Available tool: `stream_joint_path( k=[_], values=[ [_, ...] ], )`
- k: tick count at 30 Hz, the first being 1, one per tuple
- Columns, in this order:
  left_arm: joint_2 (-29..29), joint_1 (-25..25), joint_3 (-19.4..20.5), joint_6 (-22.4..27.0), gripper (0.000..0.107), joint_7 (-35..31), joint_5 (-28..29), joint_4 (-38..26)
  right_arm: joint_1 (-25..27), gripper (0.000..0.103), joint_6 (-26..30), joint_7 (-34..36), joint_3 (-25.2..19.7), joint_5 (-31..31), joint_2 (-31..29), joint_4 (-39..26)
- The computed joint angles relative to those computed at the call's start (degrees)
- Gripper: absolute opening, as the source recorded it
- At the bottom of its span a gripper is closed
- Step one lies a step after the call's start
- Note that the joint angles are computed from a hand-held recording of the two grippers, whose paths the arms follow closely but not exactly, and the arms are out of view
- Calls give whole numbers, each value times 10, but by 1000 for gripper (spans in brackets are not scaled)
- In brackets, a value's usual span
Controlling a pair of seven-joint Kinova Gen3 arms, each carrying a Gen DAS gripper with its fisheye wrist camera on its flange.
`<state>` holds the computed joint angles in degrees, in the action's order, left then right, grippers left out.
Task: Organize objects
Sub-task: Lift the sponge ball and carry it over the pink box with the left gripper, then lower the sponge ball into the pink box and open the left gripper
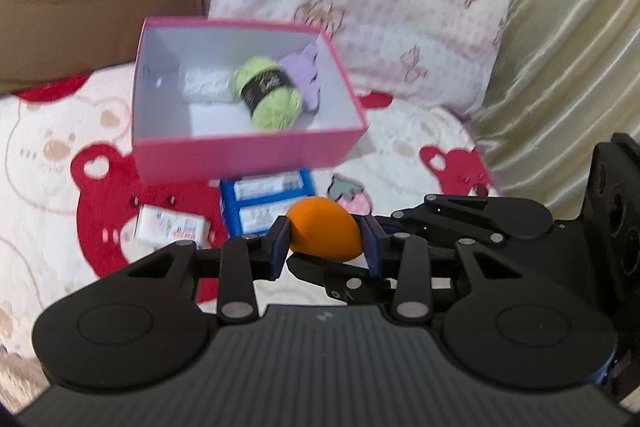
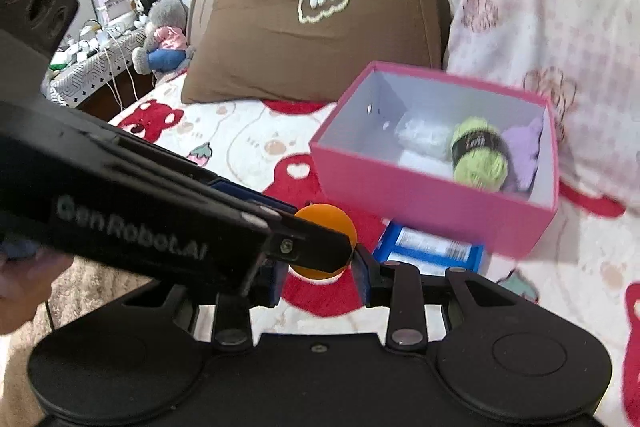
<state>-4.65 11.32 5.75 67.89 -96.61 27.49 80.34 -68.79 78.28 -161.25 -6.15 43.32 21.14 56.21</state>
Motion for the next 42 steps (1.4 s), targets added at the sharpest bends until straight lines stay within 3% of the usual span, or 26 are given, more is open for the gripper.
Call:
stream_joint_path(
  k=[6, 13, 21, 31, 35, 39, 42],
  values=[
    [8, 7, 10, -38, 37, 22, -6, -10, 8, 39, 13, 42, 3, 14, -8, -16],
    [55, 14, 20, -47, 37, 39, -5, -59, 27, 39, 43, 69, 12, 2, -6, -40],
    [140, 26, 38, -50, 37, 75, -30, -161, 108, 39, -45, 29, 2, -20, -65, 39],
    [247, 51, 46, -65, 37, 130, -73, -269, 210, 39, -86, 103, -3, -72, -61, 50],
    [296, 34, 58, -63, 37, 145, -45, -313, 246, 39, -83, 137, 10, -110, -43, 29],
    [350, 35, 59, -29, 37, 170, -44, -384, 267, 39, -96, 141, 21, -129, -36, 28],
    [364, 36, 58, -55, 37, 176, -44, -376, 285, 39, -107, 149, 26, -149, -25, 27]
  ],
)
